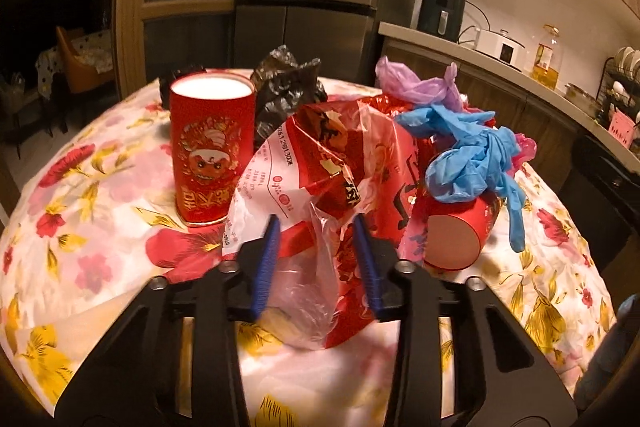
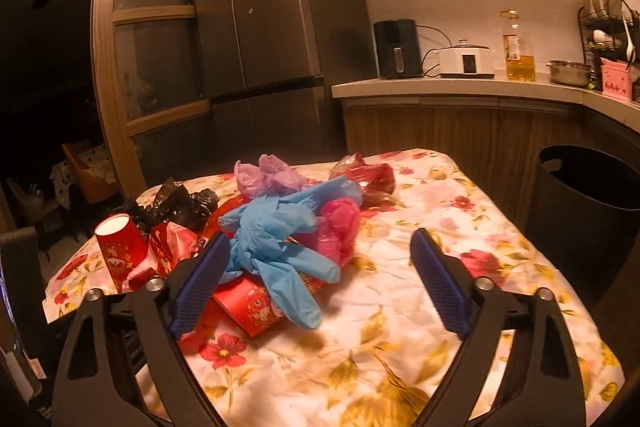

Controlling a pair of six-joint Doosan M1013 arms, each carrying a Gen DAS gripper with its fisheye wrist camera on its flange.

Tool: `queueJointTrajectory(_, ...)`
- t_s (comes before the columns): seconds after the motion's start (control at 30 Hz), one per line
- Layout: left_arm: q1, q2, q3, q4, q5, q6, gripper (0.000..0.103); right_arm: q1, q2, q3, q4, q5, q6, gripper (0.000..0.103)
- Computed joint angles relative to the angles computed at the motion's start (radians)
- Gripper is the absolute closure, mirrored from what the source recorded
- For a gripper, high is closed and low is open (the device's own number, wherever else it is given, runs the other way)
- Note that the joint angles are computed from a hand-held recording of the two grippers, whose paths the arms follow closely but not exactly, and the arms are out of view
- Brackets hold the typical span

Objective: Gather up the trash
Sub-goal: 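Grasp the red-white plastic bag with the left tool while the right tool grasps the blue gloves, then lift the plastic bag and blue gloves and carry both toward the black bin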

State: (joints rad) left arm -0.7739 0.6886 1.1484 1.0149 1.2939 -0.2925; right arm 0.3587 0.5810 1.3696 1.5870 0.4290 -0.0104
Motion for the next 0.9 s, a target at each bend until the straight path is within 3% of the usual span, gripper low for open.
queueJointTrajectory(0.1,0.010,-0.011,0.020,-0.016,-0.052,-0.015,0.085,0.008,0.020,-0.027,-0.049,0.012,0.056,0.025)
queueJointTrajectory(0.4,0.010,-0.022,0.042,0.002,-0.094,-0.034,0.094,0.033,0.071,-0.103,-0.203,0.028,0.216,0.040)
queueJointTrajectory(0.57,-0.003,-0.028,0.047,0.040,-0.057,-0.059,0.096,0.038,0.089,-0.128,-0.272,0.046,0.278,0.050)
queueJointTrajectory(0.7,-0.012,-0.038,0.057,0.063,-0.042,-0.094,0.097,0.040,0.096,-0.139,-0.304,0.073,0.305,0.064)
queueJointTrajectory(0.9,-0.019,-0.042,0.058,0.084,-0.029,-0.107,0.097,0.039,0.091,-0.134,-0.286,0.105,0.261,0.081)
